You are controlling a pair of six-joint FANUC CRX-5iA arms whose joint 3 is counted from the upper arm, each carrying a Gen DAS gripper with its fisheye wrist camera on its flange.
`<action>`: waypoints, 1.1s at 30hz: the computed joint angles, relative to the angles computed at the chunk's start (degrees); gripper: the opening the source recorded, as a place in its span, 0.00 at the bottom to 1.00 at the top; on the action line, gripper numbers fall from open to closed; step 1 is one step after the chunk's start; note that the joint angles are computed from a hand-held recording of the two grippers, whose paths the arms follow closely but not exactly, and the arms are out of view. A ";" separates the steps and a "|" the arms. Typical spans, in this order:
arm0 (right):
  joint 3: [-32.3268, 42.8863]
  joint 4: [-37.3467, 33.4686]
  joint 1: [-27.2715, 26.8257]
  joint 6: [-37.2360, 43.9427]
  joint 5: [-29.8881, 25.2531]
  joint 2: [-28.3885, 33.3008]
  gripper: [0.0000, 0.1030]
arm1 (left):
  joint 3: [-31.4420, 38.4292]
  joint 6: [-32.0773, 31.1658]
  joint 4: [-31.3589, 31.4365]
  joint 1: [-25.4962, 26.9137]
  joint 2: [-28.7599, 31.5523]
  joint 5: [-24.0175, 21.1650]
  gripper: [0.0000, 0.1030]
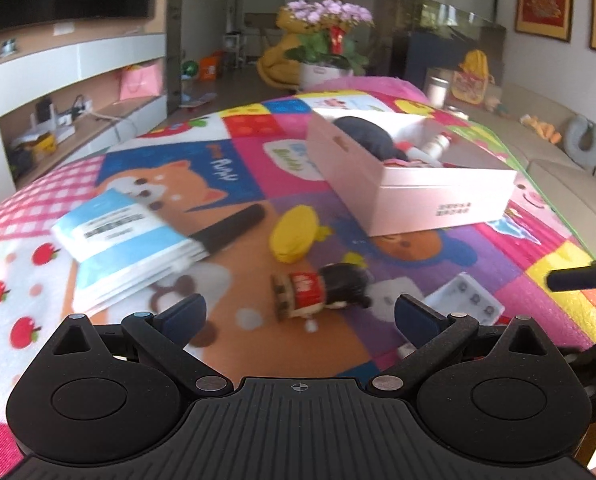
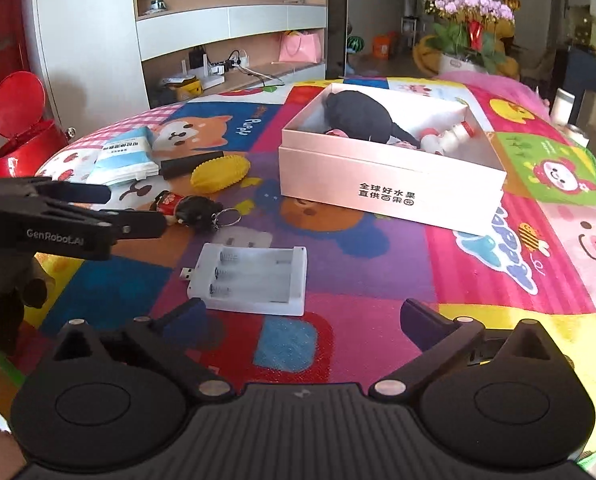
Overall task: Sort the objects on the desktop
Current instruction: 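Grasp the red-white keychain figure with the left tool while the right tool grasps the white battery charger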
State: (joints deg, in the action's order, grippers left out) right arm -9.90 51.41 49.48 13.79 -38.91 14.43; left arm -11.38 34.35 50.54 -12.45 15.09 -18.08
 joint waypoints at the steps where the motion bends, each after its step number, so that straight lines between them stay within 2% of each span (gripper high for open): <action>1: -0.32 1.07 0.03 -1.40 0.12 0.34 1.00 | 0.39 0.64 -1.01 -0.21 0.13 0.07 1.00; 4: -0.94 3.47 0.11 -5.92 -0.02 1.50 1.00 | 3.55 9.00 -11.53 -0.52 1.08 0.63 1.00; 6: -0.84 4.36 0.61 -8.14 -1.25 2.54 1.00 | 5.16 12.39 -16.53 -0.87 1.64 1.54 1.00; 9: -3.42 11.41 0.80 -14.81 -1.54 2.67 1.00 | 7.44 16.31 -20.74 -0.95 2.49 0.56 1.00; 15: -3.77 11.93 0.54 -16.11 -1.04 2.60 1.00 | 12.65 27.50 -31.42 -1.24 4.71 -2.38 0.98; 17: -3.85 12.00 0.50 -16.22 -0.97 2.56 1.00 | 13.70 27.88 -32.06 -1.24 5.48 -3.36 0.92; 19: -3.84 11.80 0.49 -16.13 -0.96 2.53 1.00 | 15.25 29.46 -34.07 -1.20 6.28 -4.97 0.75; 20: -3.74 11.63 0.49 -16.13 -0.93 2.60 1.00 | 15.43 29.49 -34.10 -1.07 6.45 -5.32 0.73; 27: -1.69 6.98 0.89 -12.63 -1.77 2.87 1.00 | 12.49 27.40 -32.22 1.27 4.55 -4.79 0.69; 30: -1.20 6.42 1.03 -11.84 -2.19 3.05 1.00 | 10.99 29.07 -33.19 3.05 3.03 -5.22 0.70; 33: -0.73 4.92 0.79 -9.03 -0.29 2.76 1.00 | 9.60 30.41 -33.36 4.74 1.83 -5.63 0.77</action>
